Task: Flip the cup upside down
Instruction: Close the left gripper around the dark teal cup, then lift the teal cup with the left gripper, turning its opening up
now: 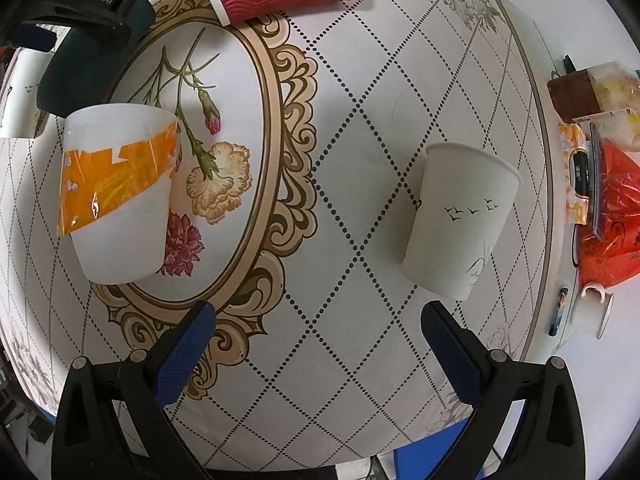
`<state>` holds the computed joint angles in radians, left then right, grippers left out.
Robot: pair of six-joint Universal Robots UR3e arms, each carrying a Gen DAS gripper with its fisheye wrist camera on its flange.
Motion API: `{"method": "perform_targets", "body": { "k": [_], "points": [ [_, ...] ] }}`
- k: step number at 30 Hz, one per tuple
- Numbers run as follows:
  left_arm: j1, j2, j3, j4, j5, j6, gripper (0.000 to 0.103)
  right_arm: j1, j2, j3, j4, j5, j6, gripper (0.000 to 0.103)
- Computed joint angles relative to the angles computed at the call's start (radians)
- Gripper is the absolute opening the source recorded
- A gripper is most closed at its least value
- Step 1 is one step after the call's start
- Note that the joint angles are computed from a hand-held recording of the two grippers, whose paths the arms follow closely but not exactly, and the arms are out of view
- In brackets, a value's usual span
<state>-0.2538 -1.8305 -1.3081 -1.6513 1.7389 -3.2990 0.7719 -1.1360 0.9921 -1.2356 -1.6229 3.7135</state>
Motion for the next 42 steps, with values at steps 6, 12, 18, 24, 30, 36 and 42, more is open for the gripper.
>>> {"method": "perform_targets", "body": {
  "k": [6, 12, 18, 24, 30, 36, 42],
  "points": [
    [0.009, -0.011, -0.009, 0.029, -0.006, 0.024, 0.074, -0.007, 0.005, -0.001, 0.002, -0.002, -0.003, 0.103],
    [0.003, -0.033, -0.015, 0.046, 0.003, 0.03, 0.069, -0.008, 0.01, -0.012, 0.016, -0.005, 0.004, 0.103],
    [0.0, -0.025, -0.04, 0.061, 0.006, 0.031, 0.068, -0.012, 0.013, -0.025, 0.027, -0.01, 0.007, 0.103],
    [0.014, 0.0, -0.055, 0.057, -0.009, 0.029, 0.067, -0.014, 0.01, -0.028, 0.031, -0.013, 0.007, 0.103],
    [0.064, 0.022, -0.053, 0.027, -0.059, 0.03, 0.067, -0.014, 0.014, -0.047, 0.04, -0.012, 0.012, 0.103],
    [0.139, 0.052, -0.033, -0.038, -0.141, 0.03, 0.067, -0.019, 0.014, -0.063, 0.053, -0.014, 0.025, 0.103],
    [0.205, 0.088, 0.0, -0.118, -0.214, 0.037, 0.067, -0.024, -0.014, -0.04, 0.046, -0.016, 0.038, 0.103]
  ]
}}
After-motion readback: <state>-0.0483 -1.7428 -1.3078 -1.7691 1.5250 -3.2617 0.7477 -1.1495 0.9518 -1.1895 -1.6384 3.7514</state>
